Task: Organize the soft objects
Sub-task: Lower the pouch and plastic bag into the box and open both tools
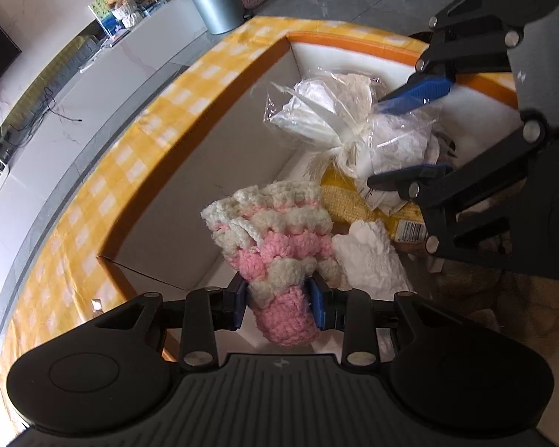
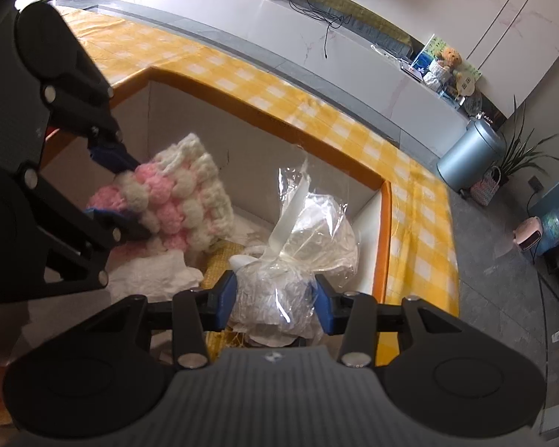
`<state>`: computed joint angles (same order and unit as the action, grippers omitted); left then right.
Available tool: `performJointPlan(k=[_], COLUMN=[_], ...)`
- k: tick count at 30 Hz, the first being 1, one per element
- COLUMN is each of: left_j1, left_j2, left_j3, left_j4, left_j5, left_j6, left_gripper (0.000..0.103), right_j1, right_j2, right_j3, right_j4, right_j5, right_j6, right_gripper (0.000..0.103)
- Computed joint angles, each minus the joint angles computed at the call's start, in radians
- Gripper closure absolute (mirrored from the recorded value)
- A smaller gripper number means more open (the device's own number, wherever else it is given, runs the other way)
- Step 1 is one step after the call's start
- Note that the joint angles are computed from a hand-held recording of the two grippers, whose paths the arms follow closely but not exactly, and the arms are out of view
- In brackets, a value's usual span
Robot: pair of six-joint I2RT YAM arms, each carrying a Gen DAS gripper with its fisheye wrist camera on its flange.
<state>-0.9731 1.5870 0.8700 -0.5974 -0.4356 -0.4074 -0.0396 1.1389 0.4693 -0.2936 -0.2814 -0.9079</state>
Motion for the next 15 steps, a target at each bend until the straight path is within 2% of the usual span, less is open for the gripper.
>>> performJointPlan(k=[6, 10, 15], left_j1=[0.003, -0.005, -0.046], left_j2=[0.004, -0.012, -0.093], left_j3=[-0.010, -0.015, -0.047], left_j4=[0.017, 0.024, 0.027], left_j5=[0.001, -0.024, -0.062], left_j6=[0.015, 0.019, -0.021], left_gripper=[0.061, 0.045, 0.038], right_j1=[0.022, 0.035, 0.030], right_j2=[0.065, 0.064, -0.006], right_j3=[0.003, 0.005, 0.009], right_j4=[0.044, 0.042, -0.017], right_j5=[0.018, 0.041, 0.056], right_j6=[0.029, 0.034, 0.032], right_gripper=[0.053, 0.049, 0.041])
